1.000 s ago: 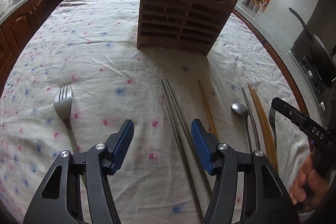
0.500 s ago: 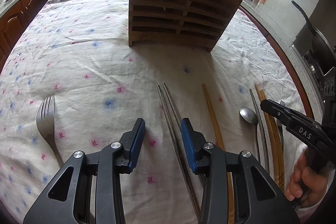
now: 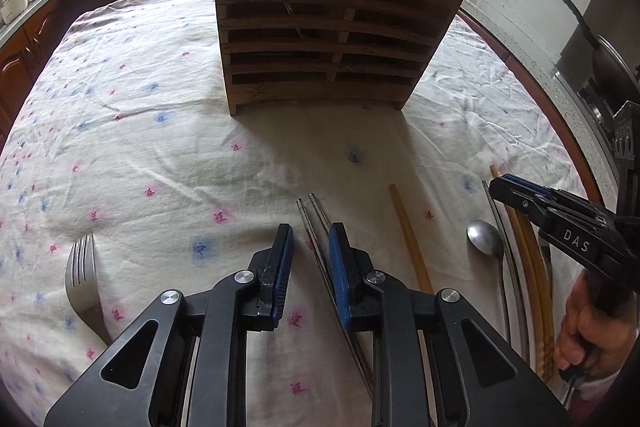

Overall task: Organize utensils
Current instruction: 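Grasp another steel chopstick with the left tool while the right tool grasps a wooden chopstick, then lift both chopsticks and lower them into the wooden utensil holder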

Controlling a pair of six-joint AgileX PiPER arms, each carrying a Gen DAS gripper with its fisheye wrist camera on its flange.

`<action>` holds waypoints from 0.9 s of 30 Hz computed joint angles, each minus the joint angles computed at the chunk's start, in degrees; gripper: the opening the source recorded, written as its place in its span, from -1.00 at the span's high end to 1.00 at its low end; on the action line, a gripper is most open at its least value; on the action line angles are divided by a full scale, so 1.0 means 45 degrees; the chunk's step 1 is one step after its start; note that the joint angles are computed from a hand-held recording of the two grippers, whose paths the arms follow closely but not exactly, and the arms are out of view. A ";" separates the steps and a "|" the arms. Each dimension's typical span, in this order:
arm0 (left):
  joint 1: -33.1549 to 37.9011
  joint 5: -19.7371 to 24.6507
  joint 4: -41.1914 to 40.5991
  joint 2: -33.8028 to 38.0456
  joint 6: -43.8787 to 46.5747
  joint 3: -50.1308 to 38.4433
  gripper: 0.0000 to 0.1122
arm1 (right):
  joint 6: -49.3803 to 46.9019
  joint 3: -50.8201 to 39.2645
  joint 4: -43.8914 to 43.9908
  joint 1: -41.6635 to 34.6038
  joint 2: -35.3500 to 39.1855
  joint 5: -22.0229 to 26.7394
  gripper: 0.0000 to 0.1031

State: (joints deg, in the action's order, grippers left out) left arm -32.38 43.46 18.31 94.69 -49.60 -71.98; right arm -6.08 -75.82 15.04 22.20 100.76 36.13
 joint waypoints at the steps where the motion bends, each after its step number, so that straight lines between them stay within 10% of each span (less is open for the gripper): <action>1: 0.0017 -0.0156 -0.0187 0.0022 0.0267 -0.0005 0.89 | 0.0003 0.0019 -0.0034 0.0009 -0.0008 -0.0040 0.64; 19: -0.0180 -0.0282 -0.0340 -0.0779 0.0362 0.0970 0.94 | -0.0754 0.0929 0.1333 -0.0010 -0.1336 -0.0305 0.89; 27: -0.0566 0.2225 -0.0271 0.0584 0.2463 -0.1258 0.89 | -0.0670 0.1288 0.1342 0.0206 -0.2152 -0.0412 0.89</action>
